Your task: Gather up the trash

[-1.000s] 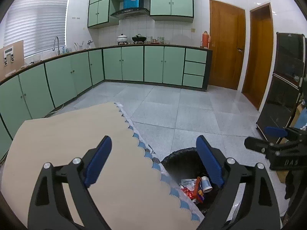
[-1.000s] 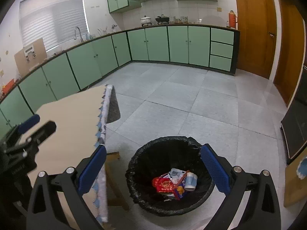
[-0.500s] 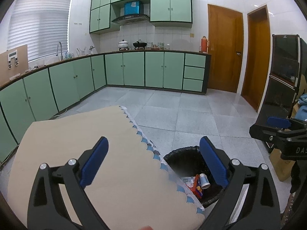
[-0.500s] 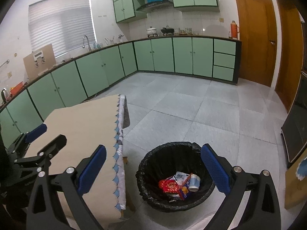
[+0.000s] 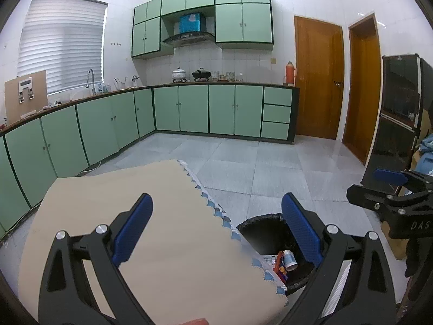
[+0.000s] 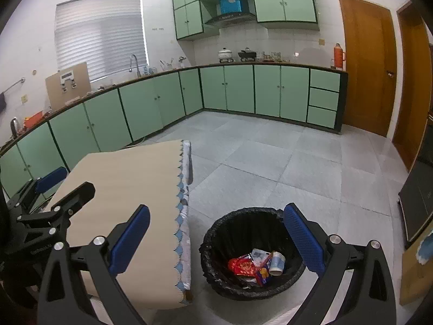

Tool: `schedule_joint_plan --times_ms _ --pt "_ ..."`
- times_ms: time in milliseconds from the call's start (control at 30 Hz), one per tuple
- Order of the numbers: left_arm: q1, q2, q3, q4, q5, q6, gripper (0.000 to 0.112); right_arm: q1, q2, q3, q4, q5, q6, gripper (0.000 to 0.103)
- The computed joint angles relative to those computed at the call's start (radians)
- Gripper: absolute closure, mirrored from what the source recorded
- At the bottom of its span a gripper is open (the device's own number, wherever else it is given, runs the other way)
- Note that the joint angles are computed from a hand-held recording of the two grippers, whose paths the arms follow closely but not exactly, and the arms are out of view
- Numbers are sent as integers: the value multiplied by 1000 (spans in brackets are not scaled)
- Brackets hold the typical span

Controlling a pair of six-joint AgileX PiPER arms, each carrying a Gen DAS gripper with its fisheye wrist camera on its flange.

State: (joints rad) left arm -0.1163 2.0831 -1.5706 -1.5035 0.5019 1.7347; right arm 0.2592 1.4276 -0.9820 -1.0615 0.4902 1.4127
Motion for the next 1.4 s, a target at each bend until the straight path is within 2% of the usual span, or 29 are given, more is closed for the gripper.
schedule_joint_plan --times_ms 367,1400 --pt "47 -34 46 -77 34 73 19 66 -5 -18 -38 44 22 6" --pt "95 -37 46 -68 67 62 19 115 18 -57 -51 75 20 6"
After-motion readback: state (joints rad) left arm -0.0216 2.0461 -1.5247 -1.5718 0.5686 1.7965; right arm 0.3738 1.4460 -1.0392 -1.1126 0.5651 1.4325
